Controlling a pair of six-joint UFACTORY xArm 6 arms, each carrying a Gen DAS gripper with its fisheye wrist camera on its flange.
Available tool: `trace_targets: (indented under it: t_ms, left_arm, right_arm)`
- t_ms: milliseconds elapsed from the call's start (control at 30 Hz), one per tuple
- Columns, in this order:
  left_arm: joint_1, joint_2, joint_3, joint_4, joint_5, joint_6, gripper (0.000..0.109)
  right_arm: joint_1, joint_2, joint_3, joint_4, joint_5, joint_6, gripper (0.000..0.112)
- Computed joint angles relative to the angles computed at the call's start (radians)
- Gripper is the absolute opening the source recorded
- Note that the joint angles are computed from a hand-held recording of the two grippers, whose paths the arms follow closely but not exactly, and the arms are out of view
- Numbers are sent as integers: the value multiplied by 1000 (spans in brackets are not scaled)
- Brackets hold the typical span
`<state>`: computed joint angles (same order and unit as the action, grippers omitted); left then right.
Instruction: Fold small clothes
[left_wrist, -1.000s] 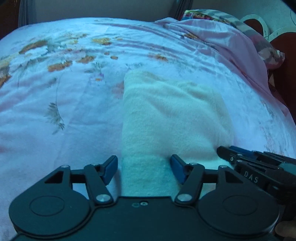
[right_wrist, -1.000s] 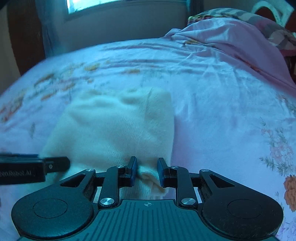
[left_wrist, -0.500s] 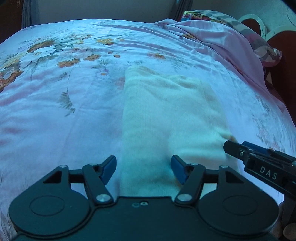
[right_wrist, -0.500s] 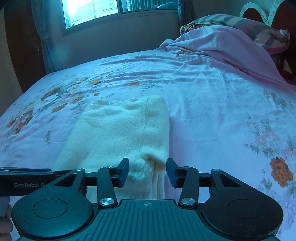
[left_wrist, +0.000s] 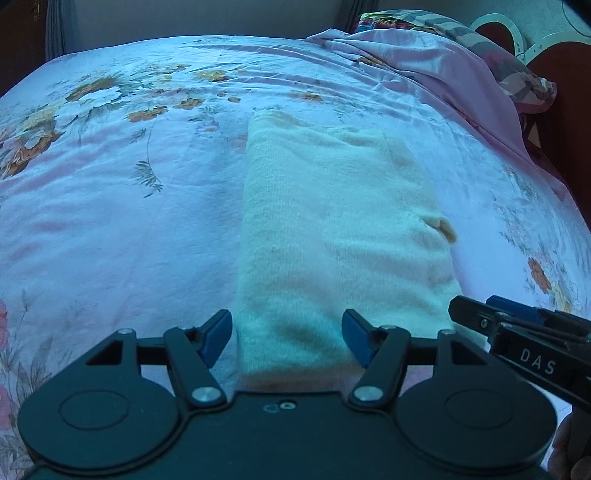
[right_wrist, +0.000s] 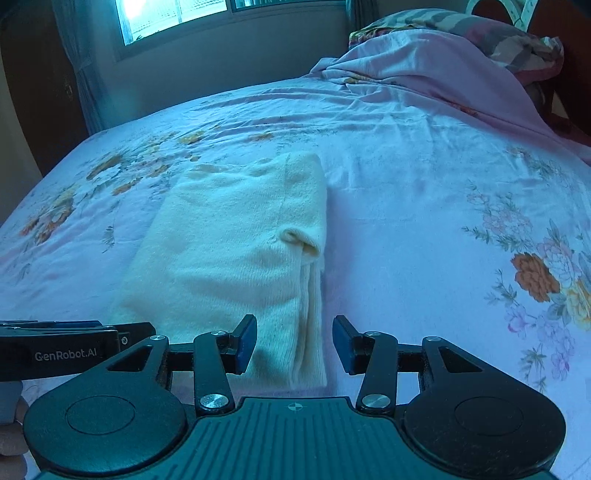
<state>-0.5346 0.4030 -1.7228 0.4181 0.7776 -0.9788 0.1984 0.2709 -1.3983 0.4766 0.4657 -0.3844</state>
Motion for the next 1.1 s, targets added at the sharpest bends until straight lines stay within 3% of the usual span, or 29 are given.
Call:
trace_targets:
  t_ms: [167,233,267,433,600,900,1100]
  left_arm:
    - [-8,-23,15,31,8,-20,63]
    - [-7,-31,22,35,5,-29,63]
    - [-5,-35,27,35,-3,-29,64]
    - [19,-21,12,20,-18,-2,64]
    - [57,22,-30,-38,-36,31,64]
    - [113,114,-86,-229,-149,155,67]
    - [126,156,-116,-303,-186,208,66]
  right_arm:
    - [-3,-40,29,20,5,5,48]
    - [-4,-49,37,30,-3,5,63]
    - [-2,-51,38,32,-11,7,65]
    - [-8,-17,-7,36,6,-8,66]
    - [-34,93,-134,51,74,50,66]
    - [-63,329,-450,105,221,86,66]
    - [-65,421,-571,150,262,69,66]
